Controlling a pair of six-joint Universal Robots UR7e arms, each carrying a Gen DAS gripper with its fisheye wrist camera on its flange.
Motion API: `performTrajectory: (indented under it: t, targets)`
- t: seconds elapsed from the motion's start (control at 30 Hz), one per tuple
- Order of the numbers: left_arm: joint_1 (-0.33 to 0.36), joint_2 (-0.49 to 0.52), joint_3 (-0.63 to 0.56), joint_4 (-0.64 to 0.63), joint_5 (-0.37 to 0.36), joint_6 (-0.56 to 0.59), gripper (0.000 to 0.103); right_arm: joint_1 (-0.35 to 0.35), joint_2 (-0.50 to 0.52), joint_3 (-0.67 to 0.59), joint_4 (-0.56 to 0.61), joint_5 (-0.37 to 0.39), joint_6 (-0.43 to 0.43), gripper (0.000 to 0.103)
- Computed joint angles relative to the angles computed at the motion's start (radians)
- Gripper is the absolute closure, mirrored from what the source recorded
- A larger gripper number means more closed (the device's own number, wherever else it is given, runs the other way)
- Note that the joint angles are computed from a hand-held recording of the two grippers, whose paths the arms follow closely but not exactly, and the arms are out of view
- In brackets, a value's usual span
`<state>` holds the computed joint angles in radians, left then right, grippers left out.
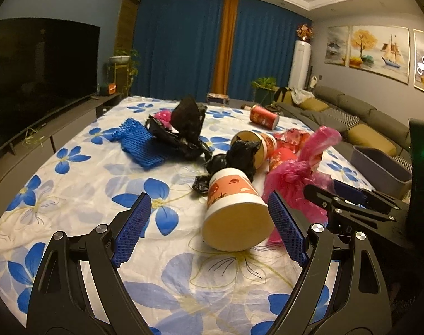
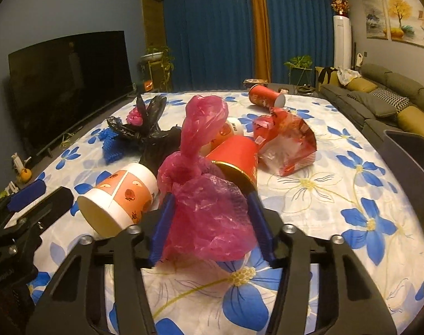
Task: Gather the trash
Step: 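Grasp the pink plastic bag with the right gripper while the left gripper grasps the paper cup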
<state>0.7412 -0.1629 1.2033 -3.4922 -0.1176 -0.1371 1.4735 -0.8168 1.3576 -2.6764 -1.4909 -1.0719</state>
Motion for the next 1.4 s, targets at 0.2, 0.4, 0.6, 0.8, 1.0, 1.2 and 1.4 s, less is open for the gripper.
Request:
performTrajectory:
  t: [0.2,0.4,0.6,0.8,1.0,1.2,1.4]
  targets:
    - [0.016,-0.082,0.106,0.273,-0.047,-0.275,0.023,-0.001,-0.006,0.003,0.024,0.011,-0.014,0.083]
    - [0.032,-0.135,0.147,0.494,-0.079,-0.446,0.037,-0.013,-0.032,0.027,0.008,0.052,-0.020,0.090]
    - [0.047,-0.161,0.142,0.653,-0.123,-0.545,0.059,-0.026,-0.069,0.050,-0.010,0.101,-0.002,0.090]
    - [0.058,-0.150,0.109,0.669,-0.171,-0.514,0.091,-0.041,-0.103,0.092,-0.080,0.121,0.015,0.090]
    - [0.057,-0.129,0.079,0.658,-0.183,-0.480,0.101,-0.052,-0.123,0.113,-0.132,0.136,0.056,0.090]
    - [0.039,-0.127,0.081,0.656,-0.192,-0.480,0.101,-0.053,-0.143,0.139,-0.196,0.172,0.066,0.090]
    - [0.009,-0.148,0.110,0.702,-0.175,-0.536,0.101,-0.047,-0.156,0.152,-0.237,0.185,0.082,0.090]
